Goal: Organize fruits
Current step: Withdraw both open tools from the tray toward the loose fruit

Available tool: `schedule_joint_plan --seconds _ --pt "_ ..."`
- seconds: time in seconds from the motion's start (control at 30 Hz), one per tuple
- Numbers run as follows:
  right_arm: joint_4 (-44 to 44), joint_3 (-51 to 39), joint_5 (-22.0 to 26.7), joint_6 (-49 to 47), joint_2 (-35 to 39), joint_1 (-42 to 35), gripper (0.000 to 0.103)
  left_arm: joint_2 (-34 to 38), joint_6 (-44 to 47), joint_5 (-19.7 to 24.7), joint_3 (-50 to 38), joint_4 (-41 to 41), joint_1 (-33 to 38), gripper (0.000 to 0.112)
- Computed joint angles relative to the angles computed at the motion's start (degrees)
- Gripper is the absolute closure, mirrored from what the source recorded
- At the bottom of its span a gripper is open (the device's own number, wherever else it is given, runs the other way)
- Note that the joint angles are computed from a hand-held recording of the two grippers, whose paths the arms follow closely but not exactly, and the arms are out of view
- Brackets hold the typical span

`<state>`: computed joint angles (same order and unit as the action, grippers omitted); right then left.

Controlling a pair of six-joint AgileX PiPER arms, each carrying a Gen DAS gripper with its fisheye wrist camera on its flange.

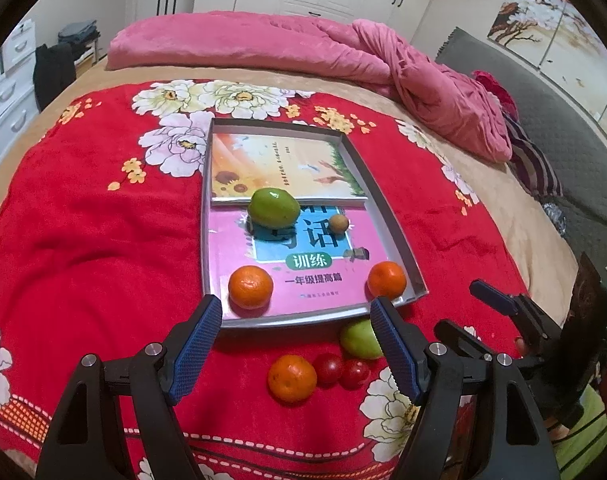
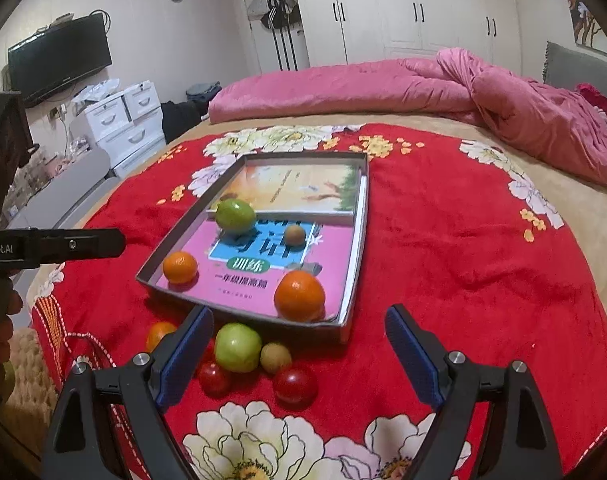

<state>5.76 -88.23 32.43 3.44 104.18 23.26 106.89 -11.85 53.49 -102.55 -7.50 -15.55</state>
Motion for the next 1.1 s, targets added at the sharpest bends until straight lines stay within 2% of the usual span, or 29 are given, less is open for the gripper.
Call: schedule_joint_plan --seconds 0.43,0.87,1.1 --pt "-0.8 0.9 1.8 0.1 -0.3 1.4 0.016 -0.9 0.6 0.4 2.7 0.3 -0.8 0.034" --pt "-5.7 -0.7 7.2 3.7 2.2 2.8 0.016 -1.2 2.5 1.0 7.8 -1.2 -0.8 0.034" --pt "-6.6 -0.8 8.2 3.9 2.8 2.9 0.016 -0.9 3.1 1.1 11.0 -1.3 -1.3 0.034"
